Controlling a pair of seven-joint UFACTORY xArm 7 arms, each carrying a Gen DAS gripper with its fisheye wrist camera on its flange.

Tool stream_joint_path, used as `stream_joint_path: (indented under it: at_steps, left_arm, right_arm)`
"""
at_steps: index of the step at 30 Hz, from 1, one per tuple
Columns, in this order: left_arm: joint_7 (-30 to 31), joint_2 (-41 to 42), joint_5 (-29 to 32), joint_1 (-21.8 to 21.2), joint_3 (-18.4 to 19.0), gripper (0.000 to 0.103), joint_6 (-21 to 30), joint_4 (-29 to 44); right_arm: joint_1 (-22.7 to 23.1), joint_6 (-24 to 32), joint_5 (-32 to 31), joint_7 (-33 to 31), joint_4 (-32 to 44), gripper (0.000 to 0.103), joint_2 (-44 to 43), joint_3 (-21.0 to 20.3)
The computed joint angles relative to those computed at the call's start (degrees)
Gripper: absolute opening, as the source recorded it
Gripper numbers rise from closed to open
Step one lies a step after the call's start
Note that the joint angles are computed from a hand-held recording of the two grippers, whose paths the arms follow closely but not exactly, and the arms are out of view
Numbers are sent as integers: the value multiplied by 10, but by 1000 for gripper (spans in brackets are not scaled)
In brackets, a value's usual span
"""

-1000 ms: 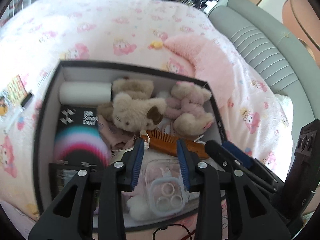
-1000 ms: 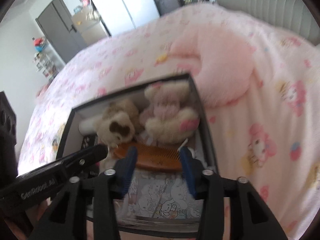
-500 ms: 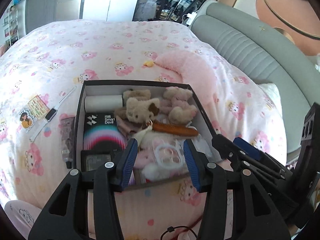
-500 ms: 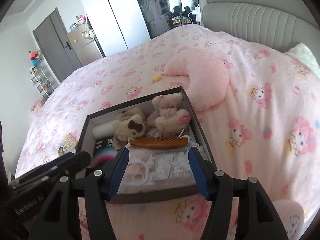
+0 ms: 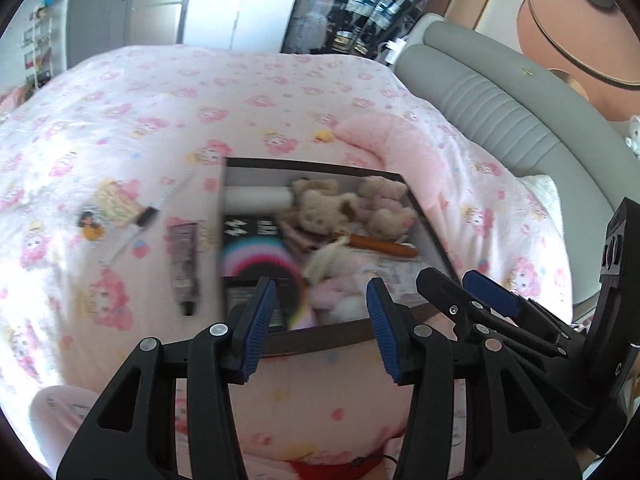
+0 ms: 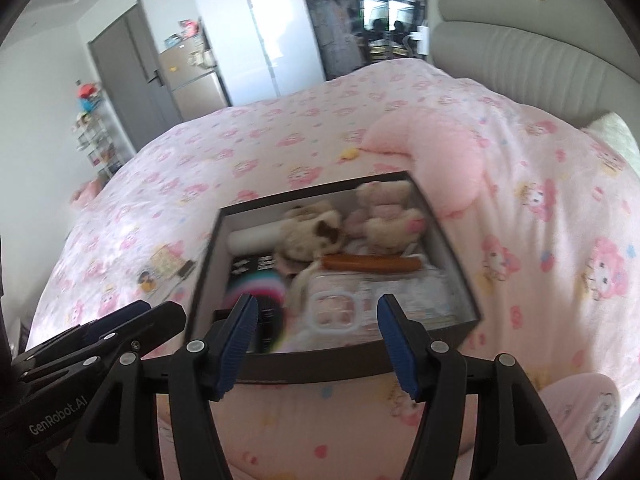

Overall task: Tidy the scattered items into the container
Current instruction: 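Lift the left gripper out of the box toward the cards, then grasp the girl sticker card and orange card with the left gripper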

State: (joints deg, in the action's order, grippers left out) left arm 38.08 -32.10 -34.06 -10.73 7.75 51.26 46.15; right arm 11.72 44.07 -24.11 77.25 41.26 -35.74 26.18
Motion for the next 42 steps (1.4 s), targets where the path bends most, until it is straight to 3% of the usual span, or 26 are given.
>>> stream_joint_path:
  at_steps: [7, 14, 19, 24, 28, 31, 34, 38, 39, 40, 42]
  left_arm:
    - [21, 53, -4, 52, 56, 46, 33, 29]
    - [49, 149, -71, 111, 83, 47, 61, 82]
    - [55, 226, -107, 156, 78, 47, 54, 133]
    - [31, 324, -120, 198, 56, 46, 45, 208]
    - [-29, 442, -135, 230, 32, 45, 64, 304]
    - [-101, 541, -96, 239, 14, 35, 75, 397]
    - [-141, 621, -81, 258, -12, 35, 109, 488]
    - [-189, 691, -63, 275, -43, 35, 130, 560]
    - [-194, 703, -65, 284, -55, 32, 140, 572]
    - [-195, 717, -72, 296, -70, 14, 160, 585]
    - [-212, 719, -73, 312, -89, 8, 180, 582]
  right_arm:
    - [-1, -37, -79, -7, 100, 58, 150, 35]
    - [37, -76, -141, 3, 196, 58, 295, 12]
    - [78, -57, -165, -32, 314, 58, 417, -11]
    - [101, -97, -118, -83, 409, 58, 530, -40]
    - [125, -88, -83, -125, 511, 58, 632, -69]
    - [129, -76, -35, -153, 576, 58, 695, -81]
    - [111, -68, 47, -213, 629, 58, 754, -59]
    - [127, -85, 73, -233, 638, 58, 773, -89]
    - [129, -93, 83, -235, 636, 58, 775, -94]
    - [131, -97, 93, -239, 634, 58, 776, -99]
    - [132, -115, 113, -245, 616, 58, 770, -107]
